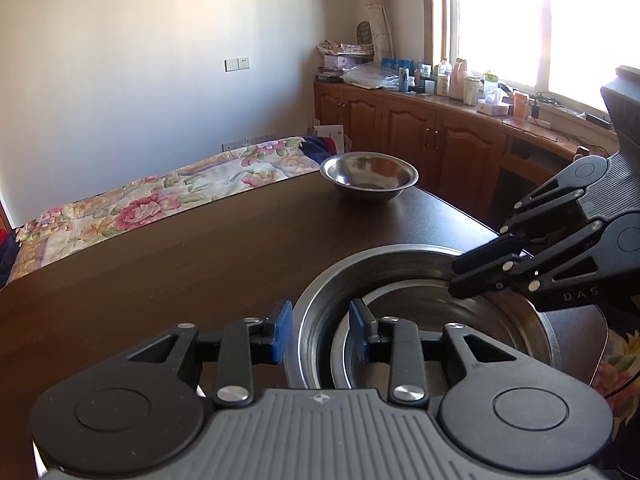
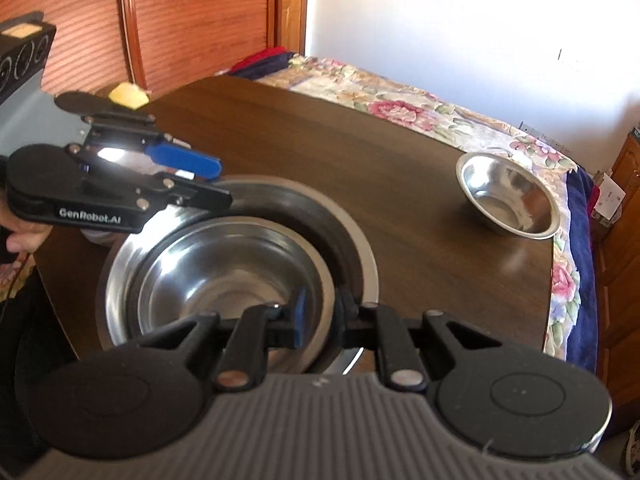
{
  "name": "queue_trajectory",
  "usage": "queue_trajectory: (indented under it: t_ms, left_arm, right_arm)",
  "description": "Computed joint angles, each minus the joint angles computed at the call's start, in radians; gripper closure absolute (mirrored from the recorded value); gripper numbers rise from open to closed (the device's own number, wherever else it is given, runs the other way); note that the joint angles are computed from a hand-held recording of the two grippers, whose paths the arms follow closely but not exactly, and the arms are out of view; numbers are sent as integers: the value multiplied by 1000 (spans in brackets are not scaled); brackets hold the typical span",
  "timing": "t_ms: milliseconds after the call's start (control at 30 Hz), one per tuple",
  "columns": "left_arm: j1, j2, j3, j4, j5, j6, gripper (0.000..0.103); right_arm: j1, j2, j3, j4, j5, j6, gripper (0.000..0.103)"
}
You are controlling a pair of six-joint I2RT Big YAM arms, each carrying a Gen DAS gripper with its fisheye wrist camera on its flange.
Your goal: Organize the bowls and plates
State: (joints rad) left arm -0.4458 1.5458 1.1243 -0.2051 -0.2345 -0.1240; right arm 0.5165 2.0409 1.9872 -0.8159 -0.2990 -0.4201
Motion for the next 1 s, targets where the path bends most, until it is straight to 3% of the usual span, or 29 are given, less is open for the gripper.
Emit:
queue_trajectory:
  t_ms: [333,533,667,800,1000]
  left_arm:
    - [6,39,65,-15,-18,11,59]
    - [11,86,144,-35,-26,17,53]
    - [14,126,212,-68,-30,41,36]
    - [24,158,266,-74,-20,51,29]
    - [26,218,352,-87,-34,76,15]
  right_arm:
    - [-29,-40,-99,268,-21,140,86]
    - [-61,-11,-82,373,-16,199,82]
    - [-83,26,-50,424,-13,251,80]
    - [-100,64,-21,472,-7,302,56]
    - [-111,132,44,500,8,342,46]
